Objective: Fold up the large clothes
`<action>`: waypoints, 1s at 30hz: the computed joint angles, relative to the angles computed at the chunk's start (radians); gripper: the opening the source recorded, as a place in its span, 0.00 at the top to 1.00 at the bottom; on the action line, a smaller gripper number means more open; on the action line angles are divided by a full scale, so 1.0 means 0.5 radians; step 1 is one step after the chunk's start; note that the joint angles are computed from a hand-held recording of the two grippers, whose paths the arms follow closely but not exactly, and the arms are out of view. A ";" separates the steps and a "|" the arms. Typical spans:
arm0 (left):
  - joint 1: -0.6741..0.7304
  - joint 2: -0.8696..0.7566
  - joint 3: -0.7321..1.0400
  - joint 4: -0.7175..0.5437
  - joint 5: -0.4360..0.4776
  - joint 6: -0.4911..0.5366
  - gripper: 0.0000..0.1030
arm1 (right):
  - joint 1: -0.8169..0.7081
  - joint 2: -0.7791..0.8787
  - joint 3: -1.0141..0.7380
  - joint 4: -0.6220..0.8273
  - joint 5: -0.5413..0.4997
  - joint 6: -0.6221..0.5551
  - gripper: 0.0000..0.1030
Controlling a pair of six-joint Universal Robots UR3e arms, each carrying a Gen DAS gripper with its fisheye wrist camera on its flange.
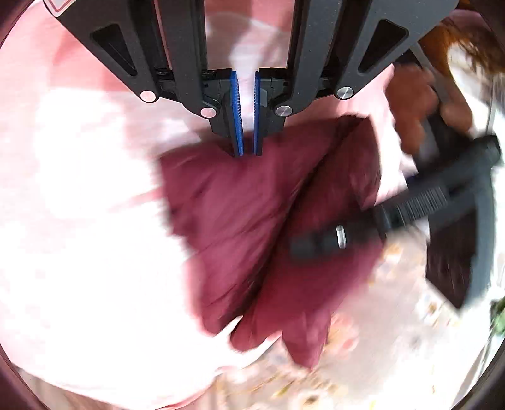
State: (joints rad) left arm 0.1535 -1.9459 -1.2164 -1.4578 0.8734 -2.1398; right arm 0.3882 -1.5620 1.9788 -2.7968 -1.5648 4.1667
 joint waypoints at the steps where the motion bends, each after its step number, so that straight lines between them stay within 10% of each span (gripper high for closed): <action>1: -0.027 -0.009 -0.032 0.038 0.024 -0.011 0.84 | -0.029 -0.077 0.028 0.064 -0.048 0.001 0.90; 6: -0.142 -0.038 -0.194 0.188 0.127 -0.025 0.84 | -0.161 -0.201 -0.118 0.304 -0.176 -0.085 0.88; 11: -0.153 -0.108 -0.150 0.182 0.160 -0.057 0.84 | -0.452 -0.152 -0.328 0.339 0.036 -0.289 0.48; 25: -0.233 -0.049 -0.185 0.266 0.210 -0.228 0.84 | -0.763 0.497 -1.169 0.665 0.352 -0.446 0.48; 30: -0.254 0.010 -0.297 0.373 0.217 -0.250 0.82 | -0.796 0.612 -1.285 0.725 0.458 -0.447 0.87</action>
